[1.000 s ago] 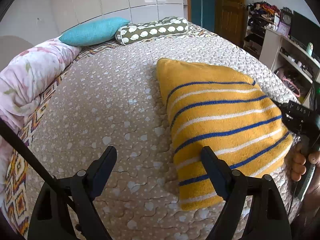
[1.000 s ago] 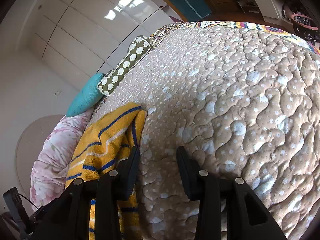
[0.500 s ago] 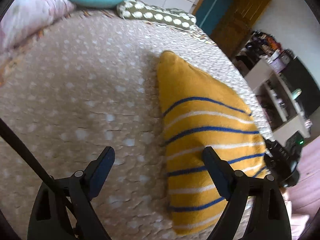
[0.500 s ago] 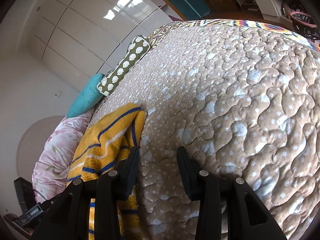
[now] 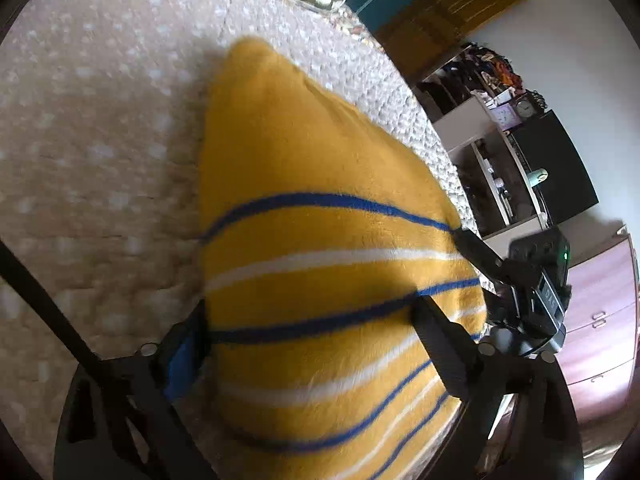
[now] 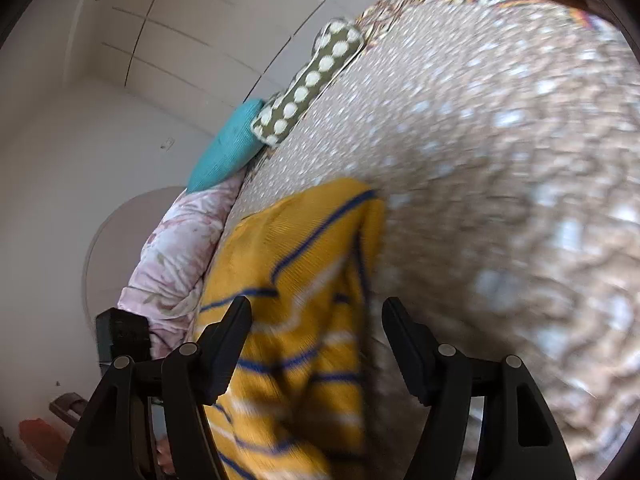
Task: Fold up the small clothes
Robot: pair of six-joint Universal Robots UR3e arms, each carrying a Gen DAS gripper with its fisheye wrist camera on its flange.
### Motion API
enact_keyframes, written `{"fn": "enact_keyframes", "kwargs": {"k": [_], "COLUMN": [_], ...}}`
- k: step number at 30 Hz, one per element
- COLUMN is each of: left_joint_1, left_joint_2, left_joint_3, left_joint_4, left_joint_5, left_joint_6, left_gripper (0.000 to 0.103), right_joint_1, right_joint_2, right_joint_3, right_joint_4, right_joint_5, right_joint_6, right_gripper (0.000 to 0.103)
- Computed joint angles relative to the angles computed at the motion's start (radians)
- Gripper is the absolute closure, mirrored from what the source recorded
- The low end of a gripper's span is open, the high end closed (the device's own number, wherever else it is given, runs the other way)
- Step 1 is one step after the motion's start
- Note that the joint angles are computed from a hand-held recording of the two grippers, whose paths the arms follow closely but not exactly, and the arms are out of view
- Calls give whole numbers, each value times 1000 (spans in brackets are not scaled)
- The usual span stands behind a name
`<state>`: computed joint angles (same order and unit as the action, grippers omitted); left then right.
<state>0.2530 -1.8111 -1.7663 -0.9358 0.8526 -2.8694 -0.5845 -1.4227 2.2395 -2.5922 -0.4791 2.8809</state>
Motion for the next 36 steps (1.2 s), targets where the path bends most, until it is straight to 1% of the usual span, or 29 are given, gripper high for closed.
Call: {"fn": "enact_keyframes", "kwargs": {"k": [1,2,3,4,5,6,8,9,11,12,15,16,18,19,20,21,22,23,24,26,27,28,29,30,31,32,34,35,36], "left_joint_1": [-11,-14,-10,-1,19,38,76,85,95,100,122,127,128,119,119,142,151,160,172,188,191,191,198,202,214,224,234,234,228], "left_joint_2": [-3,2,12,19,29,34,45,49,56,50,9,-6,-41,-60,-67,-61,-62,-55,-55,-54,-49,-41,-16,2,25,53,99,121,141], "left_joint_3": [0,0,-4,-5,1,12,53,77,107,130,206,220,240,235,213,170,139,109,89,71,62,52,24,2,-25,-57,-95,-106,-115], "left_joint_4": [20,20,20,10,-22,-54,-122,-128,-99,-89,-92,-90,-79,-61,-36,-14,13,29,34,39,44,52,60,73,76,86,88,85,90], "left_joint_5": [5,3,1,-9,-31,-48,-78,-71,-42,-29,-11,-1,48,87,112,104,88,70,51,25,22,24,30,36,38,47,65,72,87], "left_joint_6": [-10,-8,-6,0,20,34,59,51,28,18,-7,-12,-22,-33,-35,-14,-14,-14,-12,-5,1,5,10,16,33,48,59,60,62], "left_gripper": [7,12,24,29,40,49,53,53,53,53,54,54,53,52,46,40,36,31,28,28,28,28,28,28,28,28,28,28,28], "right_joint_1": [58,88,123,136,158,172,224,247,304,312,380,385,405,420,445,449,443,420,391,336,318,306,300,294,288,273,250,246,245], "right_joint_2": [64,89,117,131,145,150,159,163,198,204,288,296,334,354,379,389,406,426,437,461,463,454,435,416,402,397,398,405,412], "right_joint_3": [-54,-80,-120,-137,-158,-172,-227,-263,-359,-381,-498,-506,-534,-551,-569,-569,-554,-530,-503,-463,-449,-435,-414,-395,-381,-366,-364,-378,-401], "right_joint_4": [-68,-111,-116,-120,-153,-172,-227,-234,-246,-237,-284,-290,-304,-300,-299,-307,-341,-385,-416,-477,-505,-516,-552,-583,-607,-659,-732,-755,-758], "right_joint_5": [-35,-64,-74,-74,-78,-80,-105,-119,-156,-158,-181,-180,-199,-227,-285,-308,-308,-270,-232,-147,-130,-129,-161,-188,-191,-175,-117,-86,-55], "right_joint_6": [73,112,140,161,204,222,273,287,329,333,411,416,434,437,436,436,447,470,486,514,531,536,558,573,590,629,691,711,720], "right_gripper": [31,40,50,52,58,61,62,63,63,64,64,64,64,64,61,55,52,46,44,44,44,44,44,41,41,43,52,62,69]}}
